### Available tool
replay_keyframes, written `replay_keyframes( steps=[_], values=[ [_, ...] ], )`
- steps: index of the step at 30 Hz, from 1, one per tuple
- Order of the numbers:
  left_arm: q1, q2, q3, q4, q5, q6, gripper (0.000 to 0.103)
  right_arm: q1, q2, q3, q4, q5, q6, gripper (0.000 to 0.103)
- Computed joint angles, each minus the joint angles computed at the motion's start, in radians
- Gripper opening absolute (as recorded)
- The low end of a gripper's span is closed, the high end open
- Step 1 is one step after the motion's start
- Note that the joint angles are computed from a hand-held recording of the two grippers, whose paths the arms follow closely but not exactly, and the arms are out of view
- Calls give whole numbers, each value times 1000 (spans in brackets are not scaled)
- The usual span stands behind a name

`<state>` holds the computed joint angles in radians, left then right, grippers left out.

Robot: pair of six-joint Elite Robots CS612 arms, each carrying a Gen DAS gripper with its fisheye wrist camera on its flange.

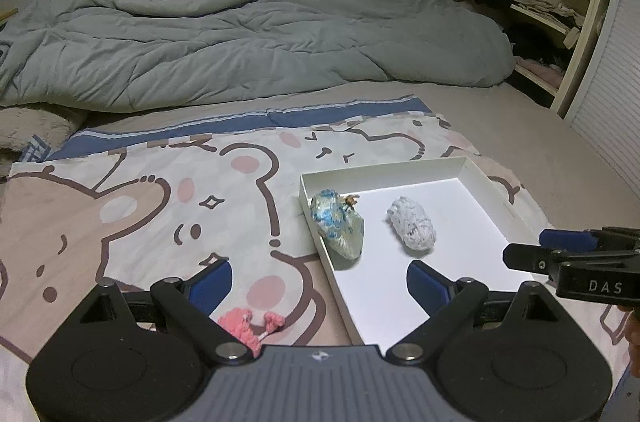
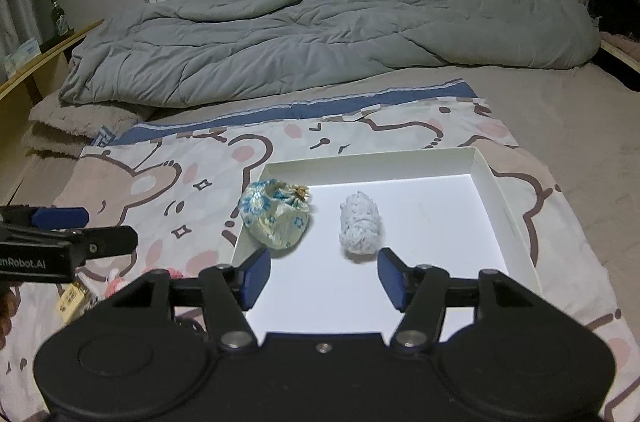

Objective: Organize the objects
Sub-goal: 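Lower the pouch and knitted ball into the tray and open both grippers, then withdraw both grippers from the tray back toward the remaining items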

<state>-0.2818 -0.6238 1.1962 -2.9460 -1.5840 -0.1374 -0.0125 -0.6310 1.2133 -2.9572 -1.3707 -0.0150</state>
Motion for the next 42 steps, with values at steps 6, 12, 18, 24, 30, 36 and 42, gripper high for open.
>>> replay_keyframes(
  steps=[6,12,18,24,30,36,42],
  values=[
    [-4,-13,37,-34,17,-7,103,-2,-22,54,-42,-11,-25,74],
    [-10,-16,57,-41,46,11,103,-3,-30,85,-95,-27,-24,90],
    [-10,-19,70,-56,65,14,103,-6,-27,86,-111,-35,-9,99],
    [-4,-26,81,-53,58,13,103,-7,-24,86,-112,-43,-2,103],
    [7,-40,105,-63,69,4,103,-4,-18,79,-112,-34,7,103],
    [24,-57,142,-88,90,2,103,5,-11,69,-108,-1,13,103],
    [43,-75,180,-116,107,-8,103,15,-5,61,-108,36,15,103]
  ],
)
